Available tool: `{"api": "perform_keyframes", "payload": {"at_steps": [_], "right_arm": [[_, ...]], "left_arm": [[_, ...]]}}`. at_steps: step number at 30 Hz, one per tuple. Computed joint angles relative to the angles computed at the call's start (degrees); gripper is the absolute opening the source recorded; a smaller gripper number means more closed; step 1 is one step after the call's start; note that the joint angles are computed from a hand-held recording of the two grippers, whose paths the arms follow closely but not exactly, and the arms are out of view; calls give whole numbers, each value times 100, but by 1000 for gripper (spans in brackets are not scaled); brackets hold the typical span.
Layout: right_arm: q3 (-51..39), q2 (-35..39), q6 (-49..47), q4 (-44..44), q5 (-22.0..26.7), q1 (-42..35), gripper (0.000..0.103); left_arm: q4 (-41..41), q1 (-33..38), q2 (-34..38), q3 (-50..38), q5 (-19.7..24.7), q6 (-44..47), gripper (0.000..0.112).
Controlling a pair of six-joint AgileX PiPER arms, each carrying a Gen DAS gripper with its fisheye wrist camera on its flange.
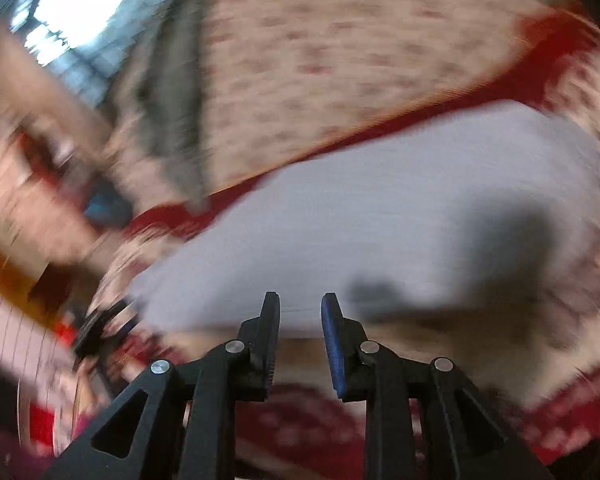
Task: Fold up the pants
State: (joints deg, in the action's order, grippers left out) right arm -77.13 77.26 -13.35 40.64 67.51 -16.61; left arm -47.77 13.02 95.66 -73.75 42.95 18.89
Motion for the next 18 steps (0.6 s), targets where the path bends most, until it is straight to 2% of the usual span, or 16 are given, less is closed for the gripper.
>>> {"api": "perform_keyframes", "payload": {"at_steps": [2,3,6,8,11,14,15,16,17,18], "right_arm": [[-543,488,85,-30,-191,828,50],[-738,732,119,20,-267,1114,65],[-1572,1728,123,155,-367,1886,66],[-2326,2523,320,-149,-405,2460,66],[-3171,3482,203,-23,-295,2914,66],[-3736,4163,507,-404,-148,3214,66],[-3729,4257,544,-405,-159,3265,66],[-3716,4379,599,-398,-149,3277,66],[-3594,4410,642,-382,-201,3268,65],[-3477,4391,603,-268,-305,3235,64]], "left_arm": [[-98,-72,196,-106,6,-143,84],[-214,-106,290,-130,-7,-110,84],[-202,-173,458,-206,-195,-338,84],[-527,-80,605,-281,-232,-326,84],[-860,53,823,-421,-210,-359,84],[-715,16,966,-643,-181,-520,84],[-612,-11,944,-675,-222,-618,71],[-280,-74,877,-743,-328,-766,34],[109,-130,866,-887,-313,-936,24],[269,-138,837,-994,-220,-919,24]]}}
